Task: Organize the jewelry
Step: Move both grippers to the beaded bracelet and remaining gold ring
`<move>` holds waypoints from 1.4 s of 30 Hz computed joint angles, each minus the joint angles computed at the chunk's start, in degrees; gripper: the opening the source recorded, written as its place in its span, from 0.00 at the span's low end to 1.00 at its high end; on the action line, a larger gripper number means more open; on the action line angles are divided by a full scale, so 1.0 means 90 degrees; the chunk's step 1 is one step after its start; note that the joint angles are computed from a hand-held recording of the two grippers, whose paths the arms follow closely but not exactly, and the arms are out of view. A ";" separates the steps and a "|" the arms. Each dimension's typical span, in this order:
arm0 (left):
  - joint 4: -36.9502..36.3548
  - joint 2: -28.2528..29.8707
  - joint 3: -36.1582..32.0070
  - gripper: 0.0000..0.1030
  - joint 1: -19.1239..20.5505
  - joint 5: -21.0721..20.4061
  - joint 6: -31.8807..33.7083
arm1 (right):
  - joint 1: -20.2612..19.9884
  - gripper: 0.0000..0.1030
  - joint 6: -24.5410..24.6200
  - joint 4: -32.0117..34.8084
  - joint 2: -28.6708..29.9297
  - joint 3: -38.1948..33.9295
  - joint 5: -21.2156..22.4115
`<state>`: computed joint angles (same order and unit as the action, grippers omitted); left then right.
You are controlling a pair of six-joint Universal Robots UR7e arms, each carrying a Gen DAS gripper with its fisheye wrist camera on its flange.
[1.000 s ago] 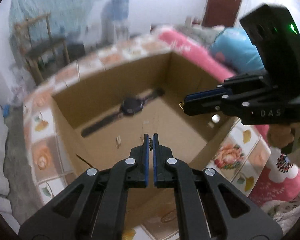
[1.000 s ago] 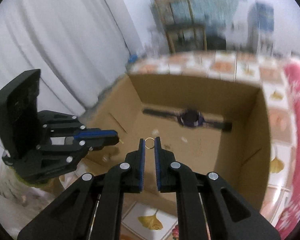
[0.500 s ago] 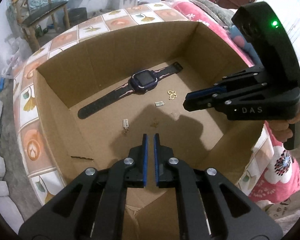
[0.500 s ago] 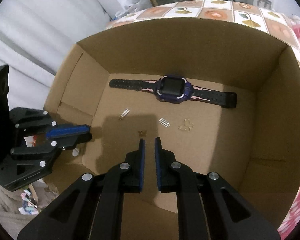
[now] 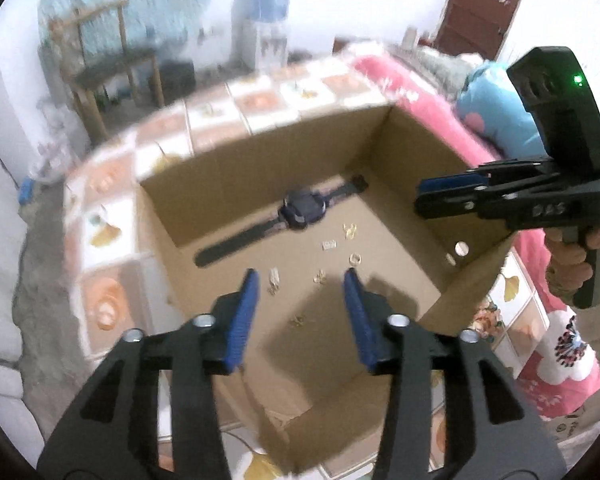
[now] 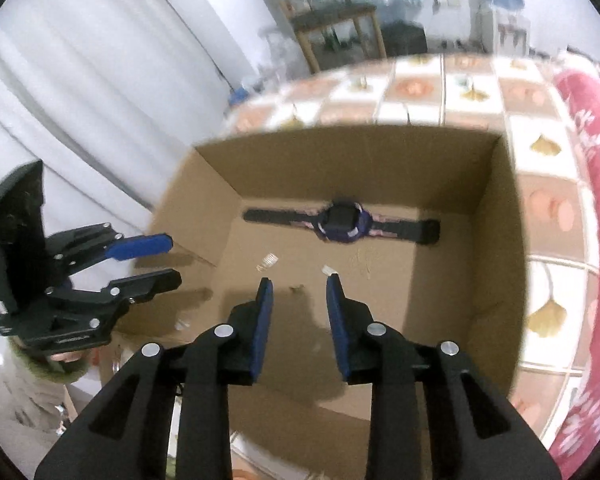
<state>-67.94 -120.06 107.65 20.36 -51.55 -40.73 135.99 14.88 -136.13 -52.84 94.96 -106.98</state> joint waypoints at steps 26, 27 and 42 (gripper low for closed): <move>0.1034 -0.2113 0.2393 0.62 -0.3946 -0.1248 -0.2651 | 0.0839 0.28 0.2182 -0.0854 -0.1314 0.2843 -0.0661; 0.0836 -0.2045 0.2525 0.59 -0.3834 -0.1250 -0.2485 | 0.0852 0.28 0.2190 -0.0804 -0.1317 0.2842 -0.0765; -0.0467 -0.1468 0.3087 0.20 -0.2641 -0.1336 -0.1127 | 0.0646 0.28 0.2061 -0.1229 -0.1666 0.3244 -0.0983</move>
<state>-72.14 -133.27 135.43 -3.41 -63.58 -50.87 141.81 33.42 -147.19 -67.84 124.16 -115.83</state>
